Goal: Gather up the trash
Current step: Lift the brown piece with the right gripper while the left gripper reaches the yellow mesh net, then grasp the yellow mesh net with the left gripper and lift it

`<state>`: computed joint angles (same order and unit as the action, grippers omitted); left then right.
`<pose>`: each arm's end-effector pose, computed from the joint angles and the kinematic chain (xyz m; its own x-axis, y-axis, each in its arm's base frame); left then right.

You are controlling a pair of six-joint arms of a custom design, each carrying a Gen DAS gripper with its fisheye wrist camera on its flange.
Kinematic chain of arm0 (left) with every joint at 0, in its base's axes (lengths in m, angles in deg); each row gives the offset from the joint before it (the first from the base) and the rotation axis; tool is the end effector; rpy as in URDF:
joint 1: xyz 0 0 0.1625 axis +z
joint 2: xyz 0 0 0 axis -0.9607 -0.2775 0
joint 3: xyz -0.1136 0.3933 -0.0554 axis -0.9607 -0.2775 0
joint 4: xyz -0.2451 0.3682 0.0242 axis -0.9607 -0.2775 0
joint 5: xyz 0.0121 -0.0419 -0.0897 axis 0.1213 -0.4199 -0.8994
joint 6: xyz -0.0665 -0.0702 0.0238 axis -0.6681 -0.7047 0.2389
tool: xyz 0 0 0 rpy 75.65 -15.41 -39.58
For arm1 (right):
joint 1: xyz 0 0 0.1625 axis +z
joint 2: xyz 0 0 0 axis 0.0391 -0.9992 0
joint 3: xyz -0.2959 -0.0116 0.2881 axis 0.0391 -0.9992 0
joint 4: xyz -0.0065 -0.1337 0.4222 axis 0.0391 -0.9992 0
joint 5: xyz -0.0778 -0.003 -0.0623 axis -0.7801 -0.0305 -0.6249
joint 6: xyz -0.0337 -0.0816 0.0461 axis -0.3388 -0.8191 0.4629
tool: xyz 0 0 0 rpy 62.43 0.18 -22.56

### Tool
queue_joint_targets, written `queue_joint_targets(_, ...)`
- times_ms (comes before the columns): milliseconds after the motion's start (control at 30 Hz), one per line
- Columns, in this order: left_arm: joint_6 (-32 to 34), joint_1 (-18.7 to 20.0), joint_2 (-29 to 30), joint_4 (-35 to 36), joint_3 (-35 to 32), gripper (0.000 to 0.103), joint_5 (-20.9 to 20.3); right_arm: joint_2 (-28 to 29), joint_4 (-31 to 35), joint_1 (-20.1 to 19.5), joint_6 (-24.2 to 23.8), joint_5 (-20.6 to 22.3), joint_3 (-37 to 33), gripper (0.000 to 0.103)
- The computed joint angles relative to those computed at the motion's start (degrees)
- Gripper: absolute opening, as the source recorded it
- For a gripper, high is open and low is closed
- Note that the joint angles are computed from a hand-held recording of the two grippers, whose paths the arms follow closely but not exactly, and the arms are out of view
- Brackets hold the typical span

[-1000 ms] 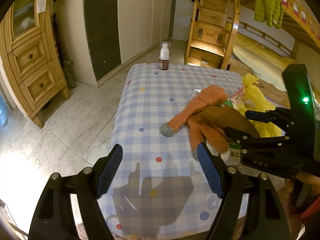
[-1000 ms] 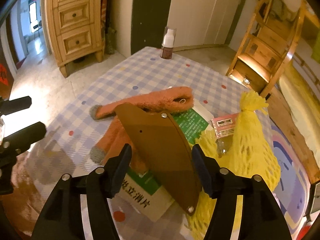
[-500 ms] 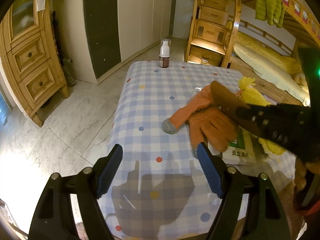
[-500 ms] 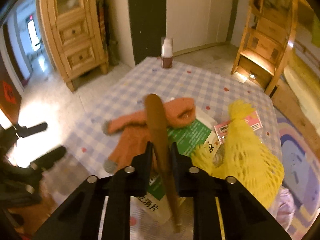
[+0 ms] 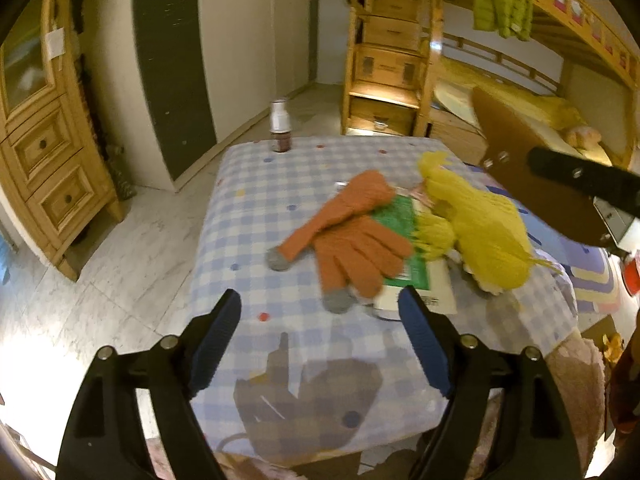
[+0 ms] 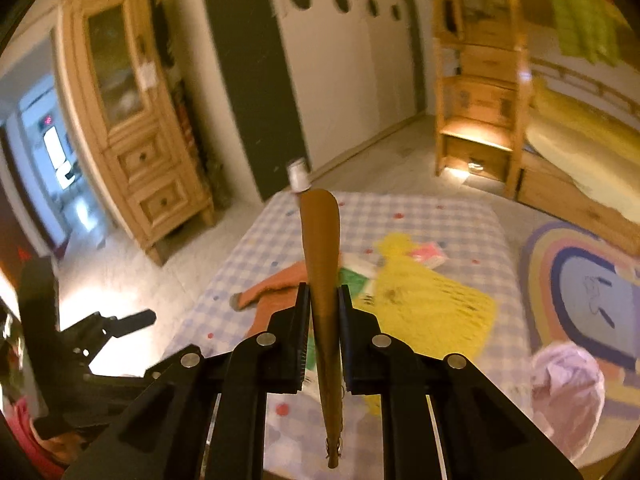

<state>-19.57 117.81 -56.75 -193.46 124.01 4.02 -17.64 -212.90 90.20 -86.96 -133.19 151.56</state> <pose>-0.2527 -0.5492 0.0649 -0.7137 -0.0793 -0.6959 0.4419 0.7199 -0.5352 0.1482 -0.6251 0.2146 -0.7180 -0.4840 0.5001 -0.6900 0.5893 -0.4203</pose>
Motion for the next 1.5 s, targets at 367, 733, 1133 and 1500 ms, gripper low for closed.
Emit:
queue_joint_targets(367,13.47,-2.57,10.51,-6.02,-8.87,0.08,-5.8,-6.21,-8.96,-6.44,2.68,-1.61,4.76,0.014)
queue_joint_targets(733,30.75,-1.94,24.14,-6.36,-25.07,0.079,-7.32,-10.0,-7.93,-12.09,7.58,0.52,5.77,0.014)
queue_joint_targets(1133,22.84,2.04,27.46,8.22,-30.22,0.074,-6.96,-9.35,-4.34,-13.78,8.29,-0.53,5.36,0.014)
queue_joint_targets(1500,21.08,1.71,24.82,7.66,-27.98,0.009,-9.87,-10.71,-5.18,-13.34,8.25,-1.11,6.76,0.014)
